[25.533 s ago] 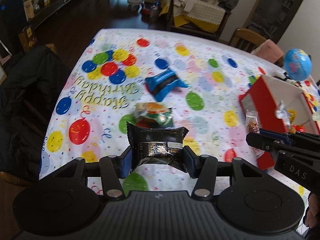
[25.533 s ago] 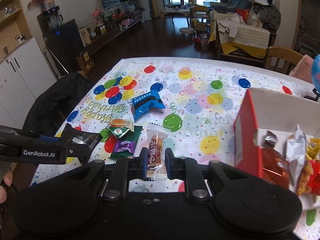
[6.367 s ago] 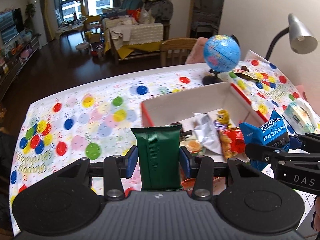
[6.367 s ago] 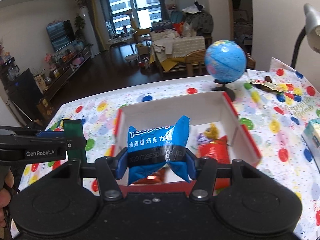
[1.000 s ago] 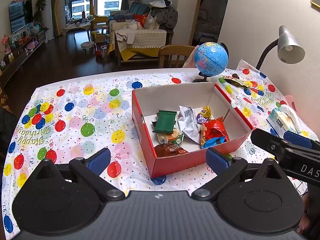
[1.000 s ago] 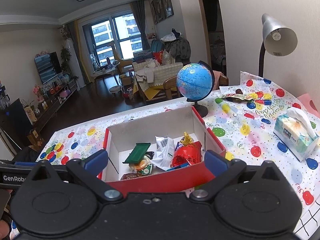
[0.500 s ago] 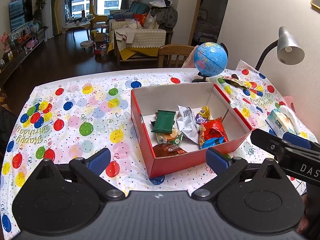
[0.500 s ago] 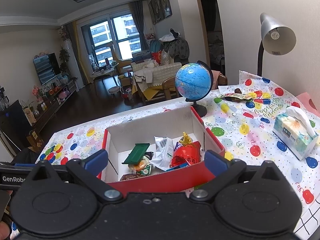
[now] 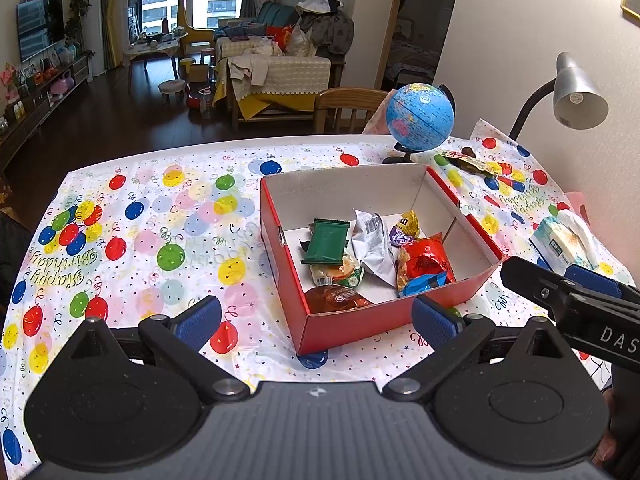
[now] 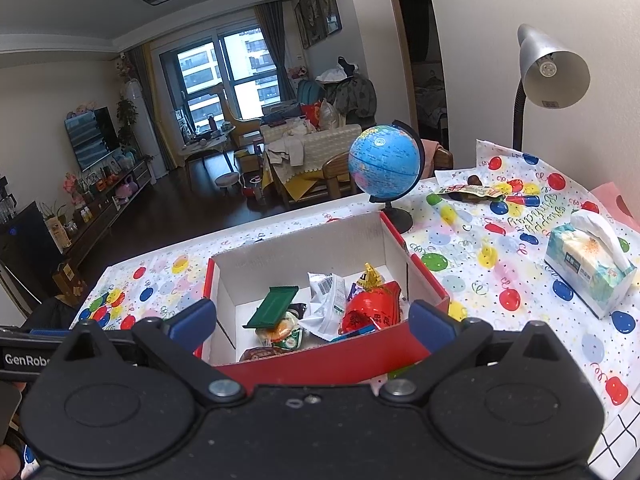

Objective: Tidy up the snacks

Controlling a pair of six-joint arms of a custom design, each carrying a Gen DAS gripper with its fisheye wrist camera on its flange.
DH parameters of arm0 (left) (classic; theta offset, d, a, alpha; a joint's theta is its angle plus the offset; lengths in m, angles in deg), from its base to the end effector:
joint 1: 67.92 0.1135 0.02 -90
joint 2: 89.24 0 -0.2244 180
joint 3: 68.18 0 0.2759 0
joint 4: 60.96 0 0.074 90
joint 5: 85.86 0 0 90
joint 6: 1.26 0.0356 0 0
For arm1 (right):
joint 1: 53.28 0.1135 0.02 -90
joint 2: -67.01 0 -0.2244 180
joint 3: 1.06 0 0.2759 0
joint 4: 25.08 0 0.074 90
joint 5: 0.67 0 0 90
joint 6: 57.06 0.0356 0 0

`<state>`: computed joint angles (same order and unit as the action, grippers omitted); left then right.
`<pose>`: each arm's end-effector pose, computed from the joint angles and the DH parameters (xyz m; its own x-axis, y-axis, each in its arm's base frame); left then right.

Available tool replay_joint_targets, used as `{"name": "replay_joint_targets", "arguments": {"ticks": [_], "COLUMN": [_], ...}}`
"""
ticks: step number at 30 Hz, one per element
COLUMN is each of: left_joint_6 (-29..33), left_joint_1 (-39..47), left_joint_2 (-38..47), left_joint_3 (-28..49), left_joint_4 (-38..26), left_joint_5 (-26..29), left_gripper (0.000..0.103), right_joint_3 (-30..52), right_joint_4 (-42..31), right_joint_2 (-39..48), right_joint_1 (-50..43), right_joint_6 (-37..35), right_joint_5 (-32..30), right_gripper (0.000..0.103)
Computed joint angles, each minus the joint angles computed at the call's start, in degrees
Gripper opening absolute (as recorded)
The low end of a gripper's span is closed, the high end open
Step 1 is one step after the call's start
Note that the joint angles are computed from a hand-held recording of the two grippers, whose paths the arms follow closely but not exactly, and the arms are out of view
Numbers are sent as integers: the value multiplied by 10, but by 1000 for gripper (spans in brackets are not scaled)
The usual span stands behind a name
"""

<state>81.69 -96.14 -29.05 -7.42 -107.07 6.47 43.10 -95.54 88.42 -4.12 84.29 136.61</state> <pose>0.2294 -0.1247 0.2327 -0.6852 0.2285 -0.6916 0.4166 0.9018 -0.1148 0.1058 0.0824 0.2295 -0.4505 0.2890 -0.8447 0.2592 0.9477 0.1861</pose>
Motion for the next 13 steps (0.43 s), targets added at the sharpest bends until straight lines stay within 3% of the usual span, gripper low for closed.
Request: {"name": "replay_joint_targets", "arguments": {"ticks": [13], "left_joint_6": [-9], "left_joint_1": [-10], "left_joint_2": [-12], "left_joint_3": [-7], "left_joint_4": [-8], "left_joint_5": [-6], "left_gripper": [102], "right_joint_3": [-2], "right_joint_4": [0], "right_joint_2": [-4], "right_joint_1": [-4], "right_joint_6": [-2], "right_joint_5": [-3], "right_gripper": [103]}}
